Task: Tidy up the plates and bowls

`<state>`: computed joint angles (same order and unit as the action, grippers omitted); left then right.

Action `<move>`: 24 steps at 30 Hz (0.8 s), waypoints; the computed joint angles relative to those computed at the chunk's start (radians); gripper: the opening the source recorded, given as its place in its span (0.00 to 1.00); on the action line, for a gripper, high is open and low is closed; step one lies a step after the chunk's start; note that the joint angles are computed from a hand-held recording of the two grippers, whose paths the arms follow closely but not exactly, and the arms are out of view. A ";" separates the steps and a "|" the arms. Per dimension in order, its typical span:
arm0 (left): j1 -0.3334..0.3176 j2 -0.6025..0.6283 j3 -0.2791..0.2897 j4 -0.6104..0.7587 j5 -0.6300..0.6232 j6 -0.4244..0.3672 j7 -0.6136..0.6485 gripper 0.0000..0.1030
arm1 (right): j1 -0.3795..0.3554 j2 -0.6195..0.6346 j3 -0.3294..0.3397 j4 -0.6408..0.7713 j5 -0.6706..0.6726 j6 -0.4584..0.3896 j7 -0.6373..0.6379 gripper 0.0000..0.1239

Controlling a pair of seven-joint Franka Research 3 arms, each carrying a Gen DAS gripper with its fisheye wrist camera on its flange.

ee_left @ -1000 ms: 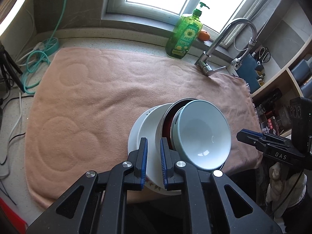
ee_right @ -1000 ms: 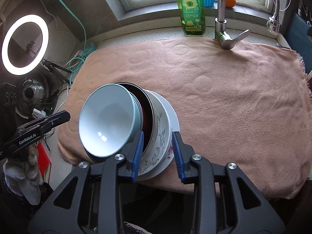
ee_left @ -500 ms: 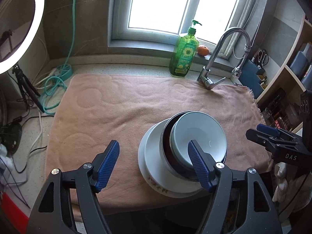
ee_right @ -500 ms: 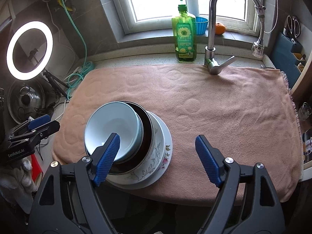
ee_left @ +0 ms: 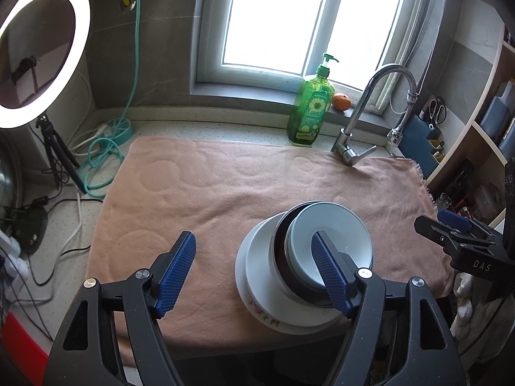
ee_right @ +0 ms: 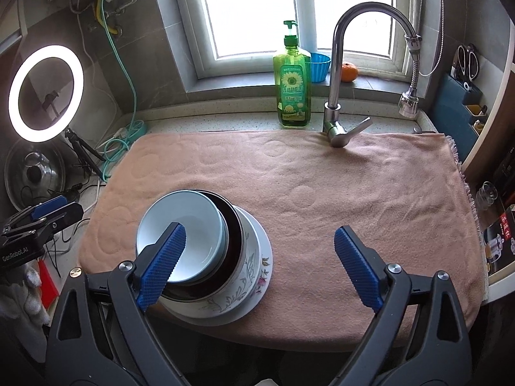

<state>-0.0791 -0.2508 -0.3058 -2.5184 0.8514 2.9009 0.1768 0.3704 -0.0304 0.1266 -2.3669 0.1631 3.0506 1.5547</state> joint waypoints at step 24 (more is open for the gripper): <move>-0.017 0.023 0.018 0.019 -0.033 -0.006 0.051 0.74 | 0.003 0.011 -0.001 0.015 -0.026 -0.005 0.018 0.77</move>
<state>-0.0962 -0.2281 -0.2882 -2.4993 0.8183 2.8953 0.2274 0.3731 -0.0196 0.1255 -2.3516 0.1367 3.0453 1.5732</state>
